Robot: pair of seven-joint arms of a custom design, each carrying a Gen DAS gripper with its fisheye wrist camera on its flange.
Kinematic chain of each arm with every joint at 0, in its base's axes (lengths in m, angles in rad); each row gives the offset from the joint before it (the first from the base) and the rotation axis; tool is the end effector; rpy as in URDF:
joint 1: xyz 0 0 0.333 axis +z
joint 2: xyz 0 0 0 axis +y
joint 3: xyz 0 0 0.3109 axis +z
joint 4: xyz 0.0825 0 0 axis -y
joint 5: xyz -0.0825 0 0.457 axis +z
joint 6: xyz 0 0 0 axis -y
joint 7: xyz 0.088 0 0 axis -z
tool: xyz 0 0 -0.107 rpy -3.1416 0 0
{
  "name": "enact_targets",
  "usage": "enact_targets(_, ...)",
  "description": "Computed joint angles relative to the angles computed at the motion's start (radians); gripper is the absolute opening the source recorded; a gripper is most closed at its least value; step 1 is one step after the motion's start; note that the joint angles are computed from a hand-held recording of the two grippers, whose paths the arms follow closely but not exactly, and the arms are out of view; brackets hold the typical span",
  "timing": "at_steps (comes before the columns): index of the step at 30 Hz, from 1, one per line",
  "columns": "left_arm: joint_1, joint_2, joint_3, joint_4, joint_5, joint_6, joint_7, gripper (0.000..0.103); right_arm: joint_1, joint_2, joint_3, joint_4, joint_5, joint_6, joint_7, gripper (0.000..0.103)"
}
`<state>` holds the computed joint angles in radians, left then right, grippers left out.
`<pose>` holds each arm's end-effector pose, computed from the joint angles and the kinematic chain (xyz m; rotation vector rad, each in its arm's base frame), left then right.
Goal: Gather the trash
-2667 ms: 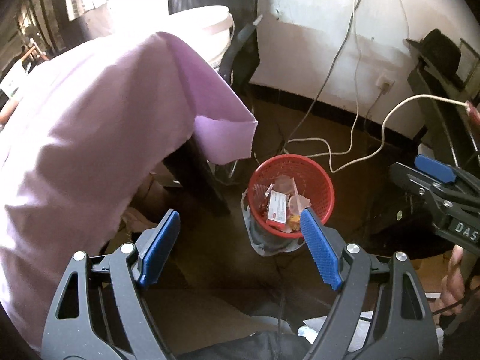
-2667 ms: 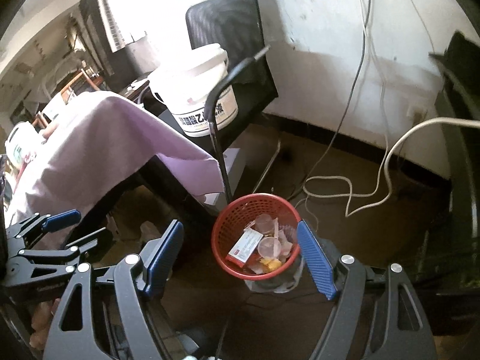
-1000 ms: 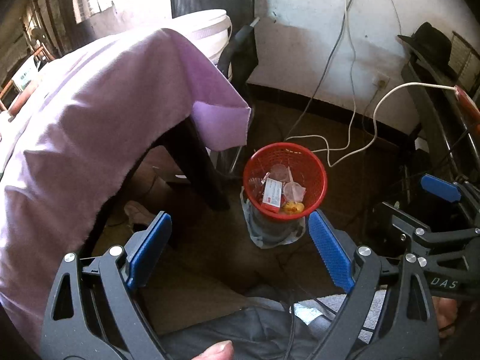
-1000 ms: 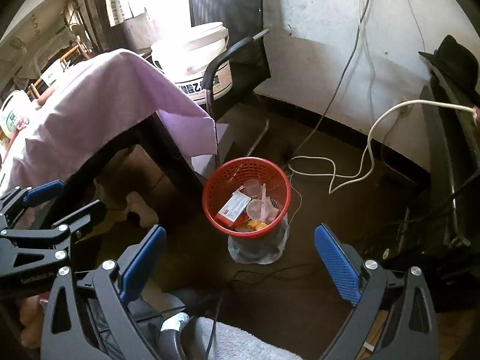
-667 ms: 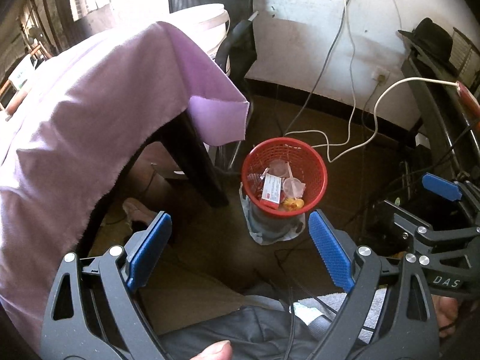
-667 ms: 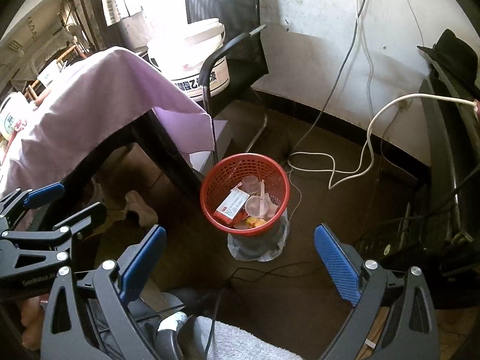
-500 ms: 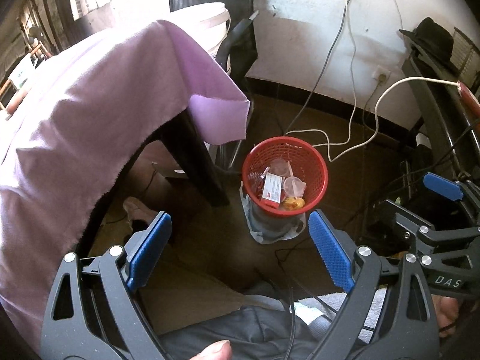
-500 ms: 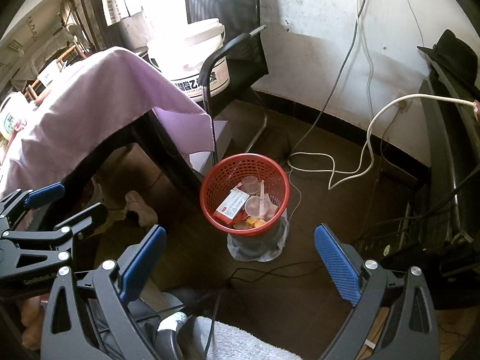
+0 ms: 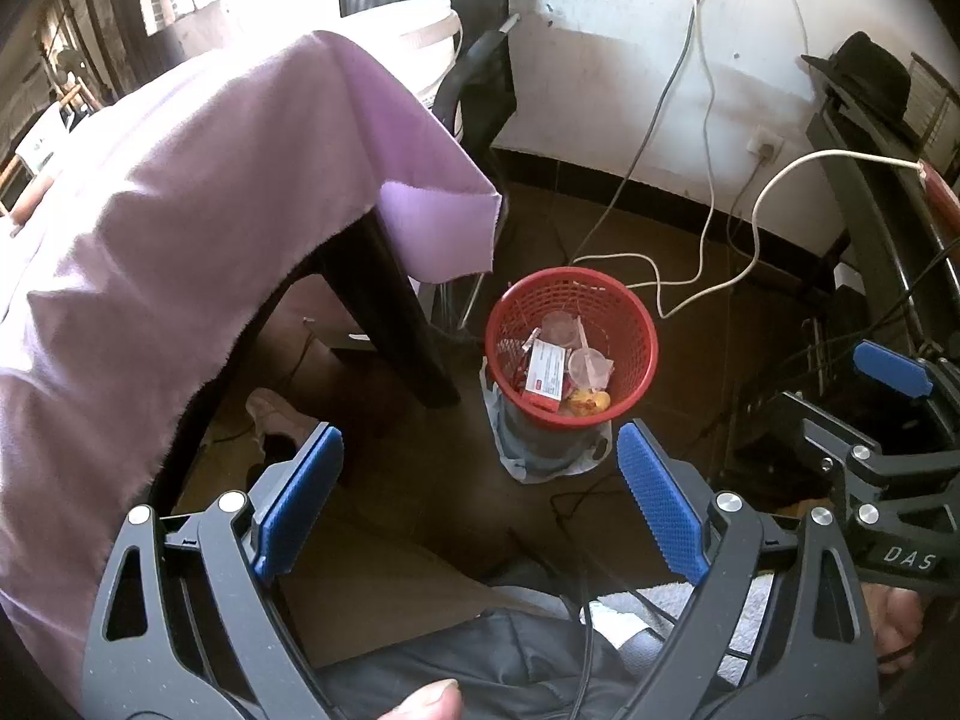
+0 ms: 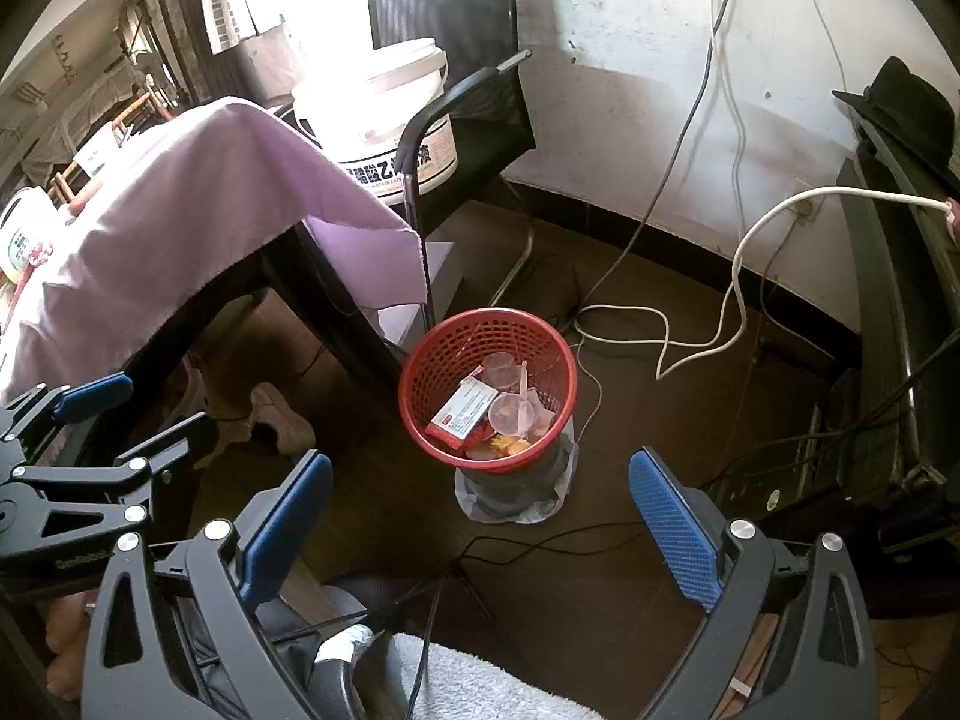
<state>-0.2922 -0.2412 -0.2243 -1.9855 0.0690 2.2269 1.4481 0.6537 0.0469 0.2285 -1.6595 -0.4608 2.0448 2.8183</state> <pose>0.5172 -0.3032 0.5994 -1.4995 2.3356 -0.5270 0.4532 0.5076 0.5942 -1.6624 2.0863 -0.4406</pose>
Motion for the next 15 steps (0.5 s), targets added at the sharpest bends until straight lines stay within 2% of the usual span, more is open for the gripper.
enact_targets(15,-0.001,0.001,-0.001,-0.003,0.005,0.0,-0.001,0.09,0.0,-0.001,0.0,-0.001,-0.001,0.0,0.001,0.097)
